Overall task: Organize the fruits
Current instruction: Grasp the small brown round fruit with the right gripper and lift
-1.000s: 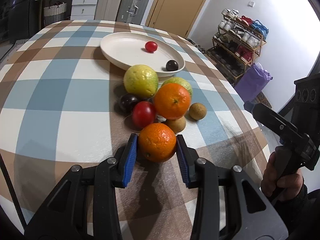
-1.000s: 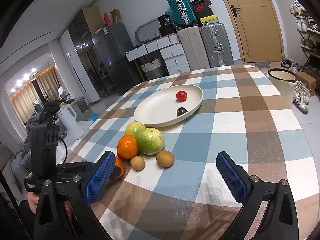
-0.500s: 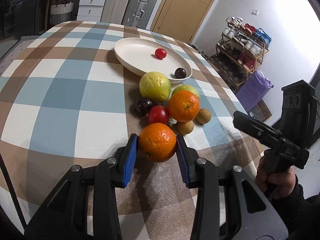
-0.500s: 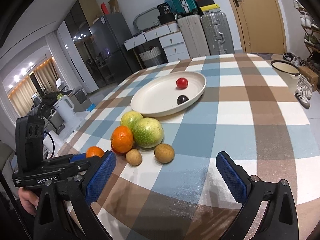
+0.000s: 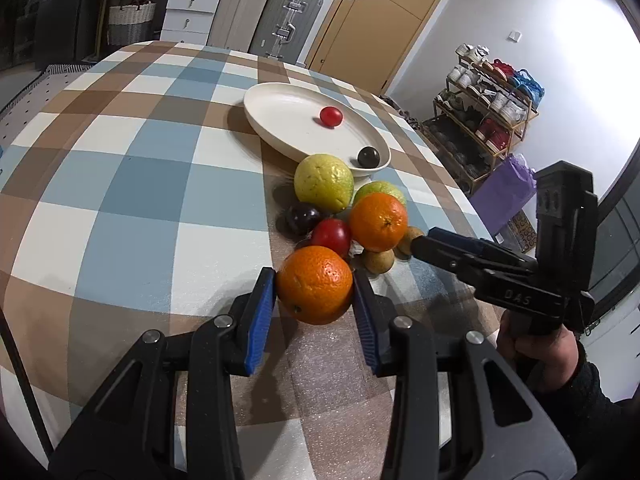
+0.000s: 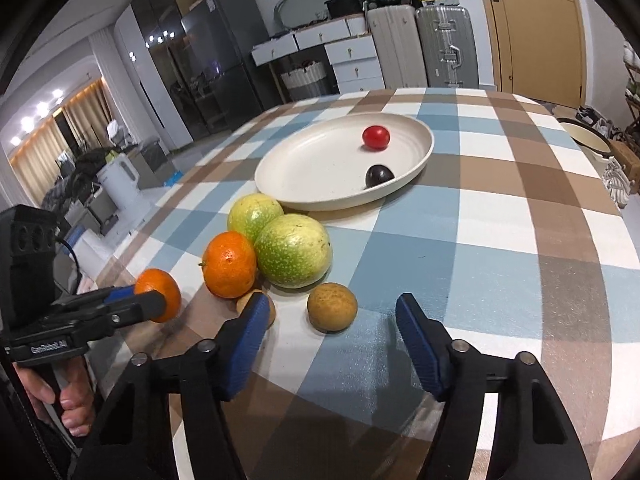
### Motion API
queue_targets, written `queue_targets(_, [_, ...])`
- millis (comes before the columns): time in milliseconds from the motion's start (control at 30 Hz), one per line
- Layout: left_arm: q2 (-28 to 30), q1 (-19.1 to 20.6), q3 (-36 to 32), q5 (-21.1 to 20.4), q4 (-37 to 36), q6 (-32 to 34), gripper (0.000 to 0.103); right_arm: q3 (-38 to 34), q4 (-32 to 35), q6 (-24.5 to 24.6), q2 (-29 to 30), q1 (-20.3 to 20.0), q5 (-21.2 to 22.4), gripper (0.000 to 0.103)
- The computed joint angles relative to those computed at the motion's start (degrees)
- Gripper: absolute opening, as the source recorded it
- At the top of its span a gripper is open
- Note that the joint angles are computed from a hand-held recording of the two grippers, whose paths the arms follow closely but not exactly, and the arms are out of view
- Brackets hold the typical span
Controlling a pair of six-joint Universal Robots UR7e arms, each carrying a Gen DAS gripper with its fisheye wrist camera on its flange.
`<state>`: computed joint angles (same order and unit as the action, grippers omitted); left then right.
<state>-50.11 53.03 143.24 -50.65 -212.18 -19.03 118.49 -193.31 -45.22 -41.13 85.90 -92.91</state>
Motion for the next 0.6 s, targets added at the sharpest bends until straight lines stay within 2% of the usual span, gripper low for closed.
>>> queue_targets(133, [-0.4, 0.5, -0.1, -0.6, 0.0, -0.4, 0.035, -1.3, 1.3, 0.2, 1.1, 1.0, -2.7, 0.041])
queue_targets(167, [-0.4, 0.4, -0.1, -0.4, -0.1, -0.5, 0.035, -1.5, 1.6, 0.1, 1.3, 1.1, -3.2, 0.032])
queue_targets(200, [-0.4, 0.3, -0.1, -0.3, -0.3, -0.4, 0.035, -1.5, 1.6, 0.1, 1.3, 1.1, -3.2, 0.029])
queue_targets(600, [-1.1, -0.7, 0.1, 1.0, 0.2, -0.8, 0.035, 0.4, 1.4, 1.3, -1.0, -0.7, 0.9, 0.028])
